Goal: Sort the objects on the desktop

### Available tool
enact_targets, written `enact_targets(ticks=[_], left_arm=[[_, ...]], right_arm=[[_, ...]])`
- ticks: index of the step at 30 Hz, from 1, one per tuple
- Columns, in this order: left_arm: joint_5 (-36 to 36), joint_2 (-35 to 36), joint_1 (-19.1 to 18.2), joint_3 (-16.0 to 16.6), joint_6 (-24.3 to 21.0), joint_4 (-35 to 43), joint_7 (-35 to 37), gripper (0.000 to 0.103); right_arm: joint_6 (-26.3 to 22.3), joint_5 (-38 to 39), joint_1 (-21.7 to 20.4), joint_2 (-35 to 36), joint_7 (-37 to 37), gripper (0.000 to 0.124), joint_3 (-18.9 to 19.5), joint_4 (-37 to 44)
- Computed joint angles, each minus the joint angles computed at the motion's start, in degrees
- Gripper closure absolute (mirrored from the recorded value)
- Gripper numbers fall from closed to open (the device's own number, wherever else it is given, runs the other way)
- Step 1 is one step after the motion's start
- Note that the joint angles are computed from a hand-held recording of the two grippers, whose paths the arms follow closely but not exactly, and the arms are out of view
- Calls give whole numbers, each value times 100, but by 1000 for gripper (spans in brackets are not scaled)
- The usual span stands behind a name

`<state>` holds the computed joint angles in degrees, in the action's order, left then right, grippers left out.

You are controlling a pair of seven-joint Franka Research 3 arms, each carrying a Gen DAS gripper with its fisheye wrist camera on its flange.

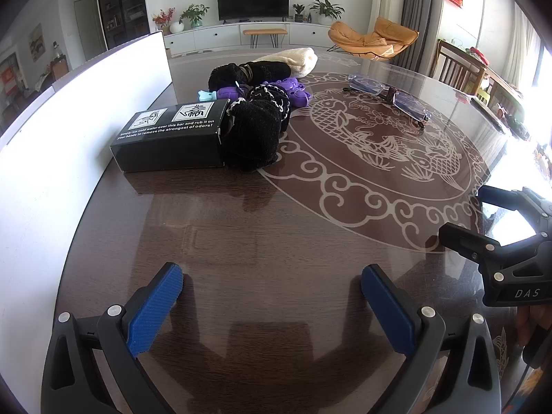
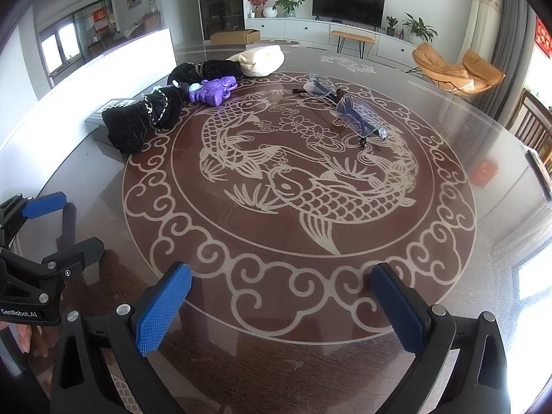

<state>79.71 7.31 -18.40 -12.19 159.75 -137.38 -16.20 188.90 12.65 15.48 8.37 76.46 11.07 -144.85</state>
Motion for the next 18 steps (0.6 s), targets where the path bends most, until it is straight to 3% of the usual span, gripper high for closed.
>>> enact_targets(ticks=[18], left_arm=[[-6, -5, -4, 1, 0, -5, 3, 0]], right_arm=[[1, -37, -36, -7, 27, 21, 26, -9]])
